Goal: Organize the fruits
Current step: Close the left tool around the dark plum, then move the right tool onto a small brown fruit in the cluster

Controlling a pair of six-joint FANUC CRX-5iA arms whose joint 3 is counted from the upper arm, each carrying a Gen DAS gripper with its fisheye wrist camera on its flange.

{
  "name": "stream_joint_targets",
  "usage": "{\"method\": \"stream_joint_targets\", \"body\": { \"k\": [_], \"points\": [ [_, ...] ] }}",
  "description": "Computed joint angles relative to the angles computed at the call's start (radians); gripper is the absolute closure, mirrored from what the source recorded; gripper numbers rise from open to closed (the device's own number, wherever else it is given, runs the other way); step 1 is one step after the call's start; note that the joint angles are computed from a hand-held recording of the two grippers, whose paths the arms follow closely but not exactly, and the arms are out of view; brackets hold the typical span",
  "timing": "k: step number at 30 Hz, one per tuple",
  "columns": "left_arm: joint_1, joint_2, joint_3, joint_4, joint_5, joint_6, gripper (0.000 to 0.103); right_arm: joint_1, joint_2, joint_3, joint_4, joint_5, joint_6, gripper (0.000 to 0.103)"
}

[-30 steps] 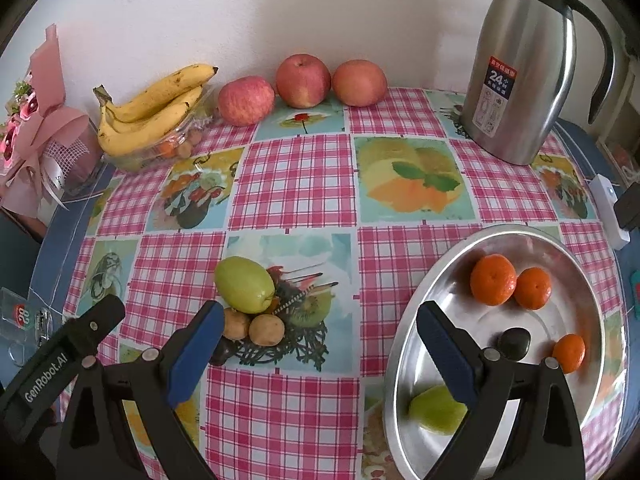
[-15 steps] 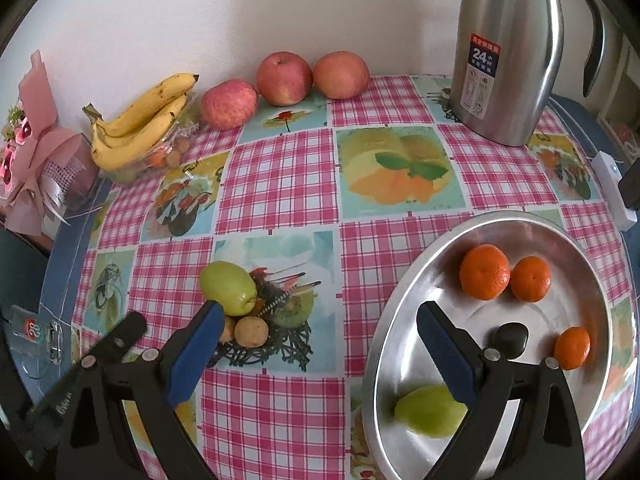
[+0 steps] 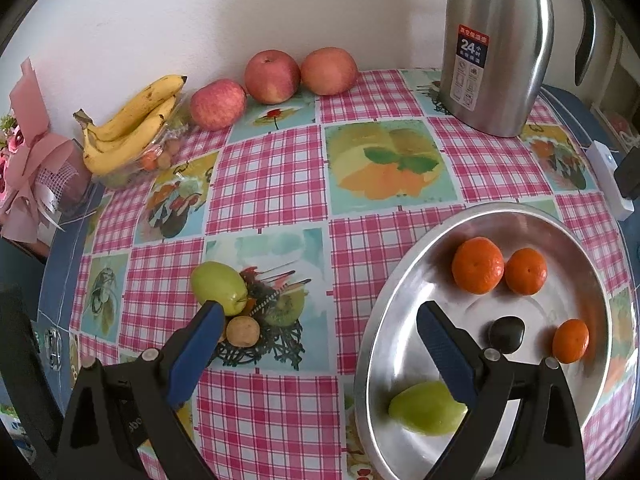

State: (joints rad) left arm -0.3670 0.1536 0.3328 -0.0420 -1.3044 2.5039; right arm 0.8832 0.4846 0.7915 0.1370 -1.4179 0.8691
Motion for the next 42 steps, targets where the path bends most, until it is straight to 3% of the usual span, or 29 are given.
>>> {"method": "stream_joint_targets", "body": {
  "k": [5,18,31,42],
  "points": [
    [0.0,0.011,0.001,0.022,0.013,-0.034,0.052,-0.001,0.009,0.01,-0.005,-0.017,-0.002,0.006],
    [0.003,0.032,0.012,0.042,0.017,-0.059,0.073,-0.002,0.009,0.008,-0.007,-0.021,-0.015,0.006],
    [0.007,0.02,-0.002,0.051,0.016,-0.05,0.076,-0.002,0.005,0.0,-0.007,-0.011,-0.011,0.006],
    [0.007,-0.001,-0.006,0.042,0.033,-0.025,0.077,0.001,-0.022,-0.036,-0.028,0.072,0.002,0.006]
  ]
}}
